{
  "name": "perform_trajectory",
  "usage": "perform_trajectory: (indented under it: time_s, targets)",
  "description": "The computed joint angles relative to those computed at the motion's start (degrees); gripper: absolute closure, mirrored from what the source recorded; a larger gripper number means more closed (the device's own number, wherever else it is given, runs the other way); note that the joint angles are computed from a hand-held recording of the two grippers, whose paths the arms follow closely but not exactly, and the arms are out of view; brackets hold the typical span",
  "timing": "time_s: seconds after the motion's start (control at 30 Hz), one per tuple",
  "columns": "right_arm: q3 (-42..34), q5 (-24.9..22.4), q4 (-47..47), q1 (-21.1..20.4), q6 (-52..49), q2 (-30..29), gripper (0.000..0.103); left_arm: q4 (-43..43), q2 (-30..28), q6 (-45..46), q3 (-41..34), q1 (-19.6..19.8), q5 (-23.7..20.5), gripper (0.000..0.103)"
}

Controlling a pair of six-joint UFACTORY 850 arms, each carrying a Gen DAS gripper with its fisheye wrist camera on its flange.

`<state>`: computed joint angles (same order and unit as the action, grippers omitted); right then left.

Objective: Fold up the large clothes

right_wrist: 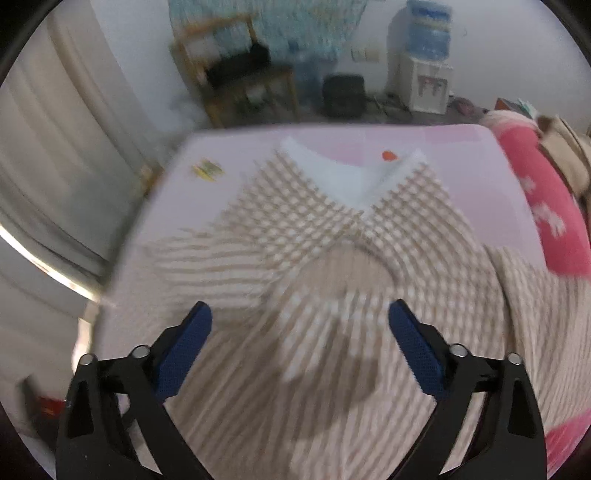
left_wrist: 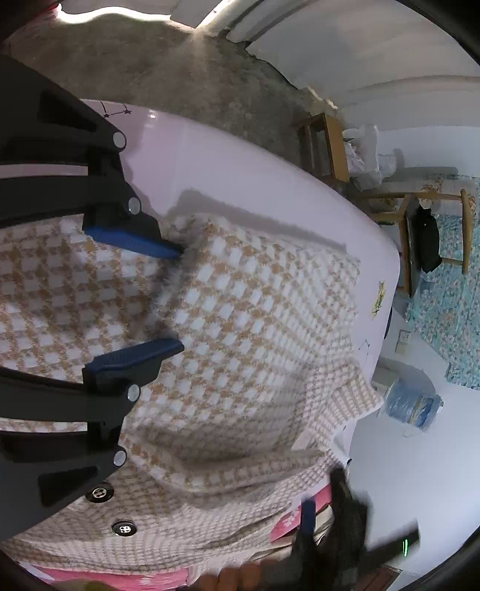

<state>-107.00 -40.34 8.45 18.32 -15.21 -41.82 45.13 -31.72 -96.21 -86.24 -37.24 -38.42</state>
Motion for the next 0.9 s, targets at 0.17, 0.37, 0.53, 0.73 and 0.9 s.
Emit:
perform_trajectory:
  time_s: [0.17,0.37,0.53,0.73,0.9]
  targets:
    - [9.86,2.54,-0.67,-1.4,-2.68,6.22,0.066,1.11,1.85,-2.16,2.75,0.11,2.07,0.058]
    - [34.57,9.04,11.03,-9.2,-17.93,26.37,0.066,2.09,2.63,-2.35,4.17,0.26,3.76,0.058]
    - [41.74,-2.81,23.86,-17.75,-26.16,29.83,0.062,2.71,3.23,-3.42,5.0,0.37,4.87,0.058]
    - [33.06,1.28,29.38,-15.64,-27.37,25.65,0.036,2.03,2.33,-2.05,3.8,0.12,3.2,0.058]
    - [15.29,0.67,18.75,-6.93,-15.48,12.05,0.025,1.98,1.45,-2.09,2.61,-0.23,1.32,0.058]
